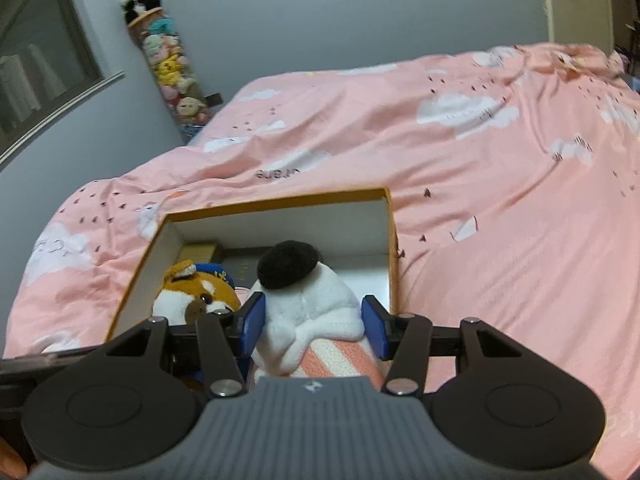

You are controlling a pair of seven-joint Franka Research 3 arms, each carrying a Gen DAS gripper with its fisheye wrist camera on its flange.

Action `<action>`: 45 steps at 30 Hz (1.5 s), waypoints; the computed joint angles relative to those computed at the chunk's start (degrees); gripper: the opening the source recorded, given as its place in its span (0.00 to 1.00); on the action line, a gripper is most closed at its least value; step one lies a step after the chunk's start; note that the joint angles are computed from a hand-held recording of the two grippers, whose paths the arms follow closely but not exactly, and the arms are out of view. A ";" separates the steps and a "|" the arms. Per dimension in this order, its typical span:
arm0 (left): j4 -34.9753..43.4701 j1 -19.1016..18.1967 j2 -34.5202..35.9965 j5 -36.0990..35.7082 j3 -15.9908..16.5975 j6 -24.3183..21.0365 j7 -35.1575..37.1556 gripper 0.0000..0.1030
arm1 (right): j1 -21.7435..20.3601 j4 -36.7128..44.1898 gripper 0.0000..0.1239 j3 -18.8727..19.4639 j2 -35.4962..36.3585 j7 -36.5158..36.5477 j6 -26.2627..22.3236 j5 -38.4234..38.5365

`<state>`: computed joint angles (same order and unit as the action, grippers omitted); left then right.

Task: Organize objects
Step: 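Carry the brown plush with the left gripper while the right carries the white plush into the box, then lower the brown plush into the box and open the left gripper while the right lowers the white plush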

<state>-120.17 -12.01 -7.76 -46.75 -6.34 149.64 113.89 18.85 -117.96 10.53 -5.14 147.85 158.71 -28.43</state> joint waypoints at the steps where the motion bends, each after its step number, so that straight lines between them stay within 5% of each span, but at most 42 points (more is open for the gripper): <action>1: 0.46 0.02 0.68 0.41 -0.07 -0.34 -0.23 0.49 | -0.01 0.25 0.44 -0.07 0.51 0.26 -0.24 0.53; 21: 5.55 3.20 6.72 3.07 -2.66 -5.04 -4.54 0.49 | 2.27 3.54 0.37 -3.06 4.90 -0.18 -3.58 1.77; 30: 8.80 5.95 9.41 -1.87 -2.66 -11.25 -3.92 0.49 | 2.39 3.11 0.37 -4.02 5.41 -4.27 -1.10 7.36; 37: 11.19 6.97 11.47 -0.10 -3.84 -12.22 -5.99 0.49 | 2.63 4.38 0.26 -4.36 6.71 -8.74 -1.22 11.80; 42: 12.42 7.93 11.68 1.53 -3.71 -12.91 -6.48 0.49 | 3.01 5.17 0.27 -3.84 5.94 -20.26 -4.29 17.97; 45: 13.37 8.53 12.01 2.92 -3.54 -14.16 -6.80 0.49 | 3.48 9.14 0.28 -3.27 7.48 -33.23 -11.19 22.42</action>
